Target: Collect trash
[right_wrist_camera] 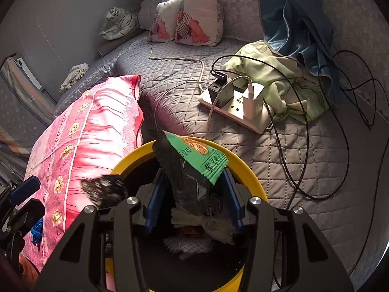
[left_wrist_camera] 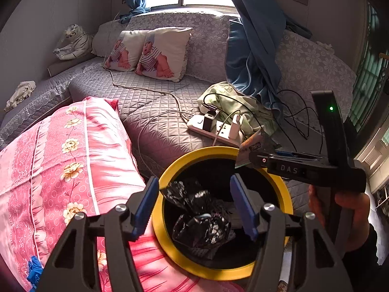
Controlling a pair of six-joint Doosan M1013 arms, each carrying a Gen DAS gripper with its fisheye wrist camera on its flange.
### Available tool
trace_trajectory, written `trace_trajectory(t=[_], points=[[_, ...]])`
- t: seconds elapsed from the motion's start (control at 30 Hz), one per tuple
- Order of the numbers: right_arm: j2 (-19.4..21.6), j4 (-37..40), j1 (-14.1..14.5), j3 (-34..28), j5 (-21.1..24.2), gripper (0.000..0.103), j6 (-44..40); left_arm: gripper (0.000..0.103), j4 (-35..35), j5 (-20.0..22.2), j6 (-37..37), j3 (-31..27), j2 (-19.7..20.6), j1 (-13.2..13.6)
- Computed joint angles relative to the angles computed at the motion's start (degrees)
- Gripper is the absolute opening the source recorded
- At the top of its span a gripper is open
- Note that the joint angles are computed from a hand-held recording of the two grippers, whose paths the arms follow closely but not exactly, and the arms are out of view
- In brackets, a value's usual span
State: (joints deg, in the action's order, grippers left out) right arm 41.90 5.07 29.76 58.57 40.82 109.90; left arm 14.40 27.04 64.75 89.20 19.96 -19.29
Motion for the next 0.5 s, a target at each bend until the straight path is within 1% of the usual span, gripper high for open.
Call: trace_trajectory(t=[0.07,0.17,0.27,0.37,0.5], points=[[-0.13,-0.51,0.06,0.04,0.17,0.045,0.43,0.065,0.54,-0.65,-0.9,0.41,-0.36,0.1],[-0.39,-0.17,0.06,0.21,0.13,0.046,0.38,0.065,-0.32,-1.27,-0.94,0.87,-0.94,0.48],[-0.66,-2.04,0.37,0.23,0.23,0.047,1.78,0.065,0.58,-2.11,-2.48,1.63,-1.72,0.73],[-0.96,-2.7,0.54,0.24,0.44,0.047,2.78,0.065,0.97,-3.25,-3.65,2.84,-2.92,1.16],[-1.17,-3.4,1.08,-0.29,1.03,0.047,2.84,0.065,3.66,-5.23,-7.32,5.27,-5.16,1.92]])
